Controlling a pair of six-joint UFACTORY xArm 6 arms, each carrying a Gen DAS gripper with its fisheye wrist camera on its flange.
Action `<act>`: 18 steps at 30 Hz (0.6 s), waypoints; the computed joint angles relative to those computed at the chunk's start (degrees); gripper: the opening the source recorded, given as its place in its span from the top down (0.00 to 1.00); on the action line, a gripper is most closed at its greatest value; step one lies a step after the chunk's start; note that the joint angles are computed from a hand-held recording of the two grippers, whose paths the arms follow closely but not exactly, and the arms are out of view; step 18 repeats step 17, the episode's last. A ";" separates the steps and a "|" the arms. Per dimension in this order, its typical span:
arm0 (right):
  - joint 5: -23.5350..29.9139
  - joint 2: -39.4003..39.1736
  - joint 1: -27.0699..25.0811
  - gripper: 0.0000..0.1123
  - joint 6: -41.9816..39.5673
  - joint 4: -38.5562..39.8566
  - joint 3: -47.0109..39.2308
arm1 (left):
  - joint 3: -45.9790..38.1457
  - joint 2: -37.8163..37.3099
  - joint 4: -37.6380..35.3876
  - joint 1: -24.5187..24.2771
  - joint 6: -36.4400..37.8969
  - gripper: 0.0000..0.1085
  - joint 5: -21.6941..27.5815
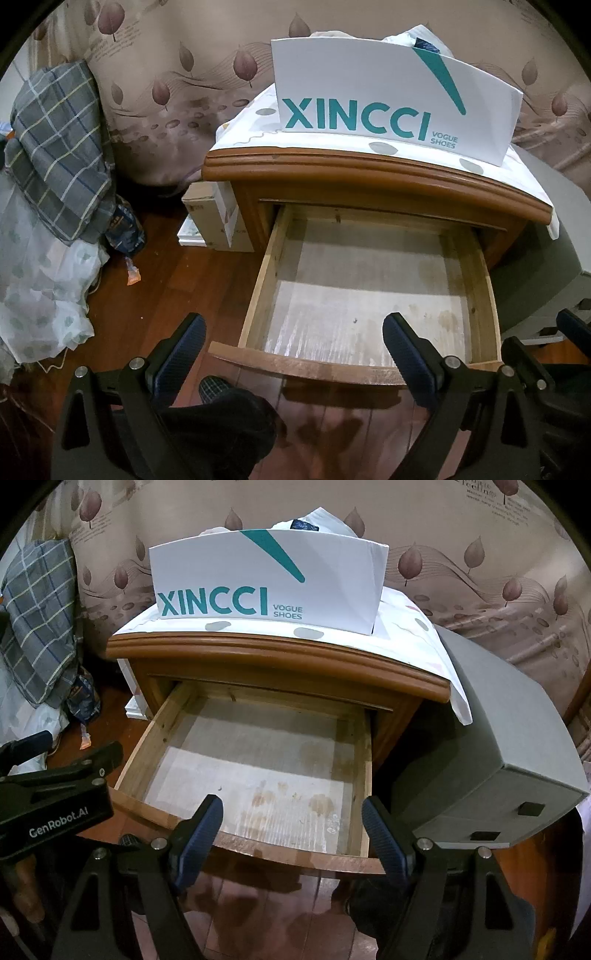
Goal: Take underwear out of drawer
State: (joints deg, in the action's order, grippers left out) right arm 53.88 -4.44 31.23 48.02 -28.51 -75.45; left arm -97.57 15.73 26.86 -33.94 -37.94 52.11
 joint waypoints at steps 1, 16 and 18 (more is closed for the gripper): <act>-0.06 -0.01 -0.01 0.29 -0.09 0.10 0.01 | 0.03 0.00 -0.46 -0.03 0.17 0.12 -0.19; -0.23 0.14 -0.26 0.29 -0.65 0.72 0.28 | -1.86 1.72 -0.67 -0.06 1.31 0.12 0.30; -0.13 0.23 -0.27 0.29 -0.69 0.80 0.19 | -1.82 1.68 -0.66 -0.10 1.20 0.12 0.40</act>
